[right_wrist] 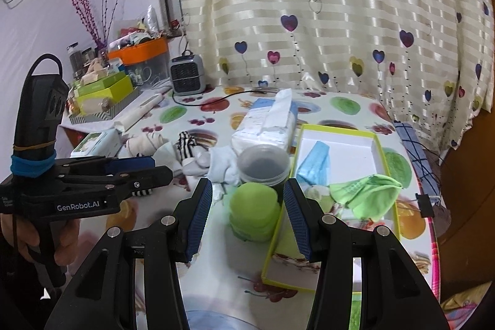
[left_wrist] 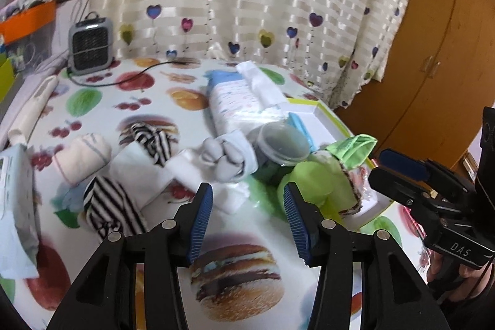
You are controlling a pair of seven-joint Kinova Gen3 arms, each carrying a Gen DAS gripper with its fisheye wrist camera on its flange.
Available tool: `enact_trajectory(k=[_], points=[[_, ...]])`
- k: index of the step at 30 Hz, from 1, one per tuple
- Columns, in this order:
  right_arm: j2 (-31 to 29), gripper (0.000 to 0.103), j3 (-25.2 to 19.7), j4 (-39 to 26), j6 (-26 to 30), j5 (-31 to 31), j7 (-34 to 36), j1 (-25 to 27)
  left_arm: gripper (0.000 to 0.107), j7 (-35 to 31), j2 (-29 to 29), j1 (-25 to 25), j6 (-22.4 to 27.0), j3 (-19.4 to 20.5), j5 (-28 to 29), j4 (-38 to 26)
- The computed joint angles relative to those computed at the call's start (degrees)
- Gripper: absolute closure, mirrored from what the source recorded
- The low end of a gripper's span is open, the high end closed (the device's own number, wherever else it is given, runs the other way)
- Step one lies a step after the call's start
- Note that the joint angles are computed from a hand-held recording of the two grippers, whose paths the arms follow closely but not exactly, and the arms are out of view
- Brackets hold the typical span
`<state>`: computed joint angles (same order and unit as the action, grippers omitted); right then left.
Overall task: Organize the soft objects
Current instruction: 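Move both grippers away from the tray toward the gray glove and white towel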
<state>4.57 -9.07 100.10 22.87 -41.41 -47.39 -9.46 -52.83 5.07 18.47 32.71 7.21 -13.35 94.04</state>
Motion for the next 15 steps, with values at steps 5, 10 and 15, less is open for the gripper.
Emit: enact_trajectory(k=[5,10,15], points=[[0.33,0.054,-0.32,-0.40,0.88,0.57,-0.17,-0.45,0.061,2.13,-1.14,-0.05,-0.21,-0.29,-1.42,1.67],[0.71,0.054,-0.69,-0.76,1.56,0.89,-0.13,-0.86,0.061,2.74,-2.68,-1.06,-1.09,-0.04,-2.02,3.57],[0.92,0.054,-0.85,-0.92,2.04,0.34,0.12,-0.83,0.061,1.76,-3.14,-2.45,-1.53,0.22,-0.42,4.53]])
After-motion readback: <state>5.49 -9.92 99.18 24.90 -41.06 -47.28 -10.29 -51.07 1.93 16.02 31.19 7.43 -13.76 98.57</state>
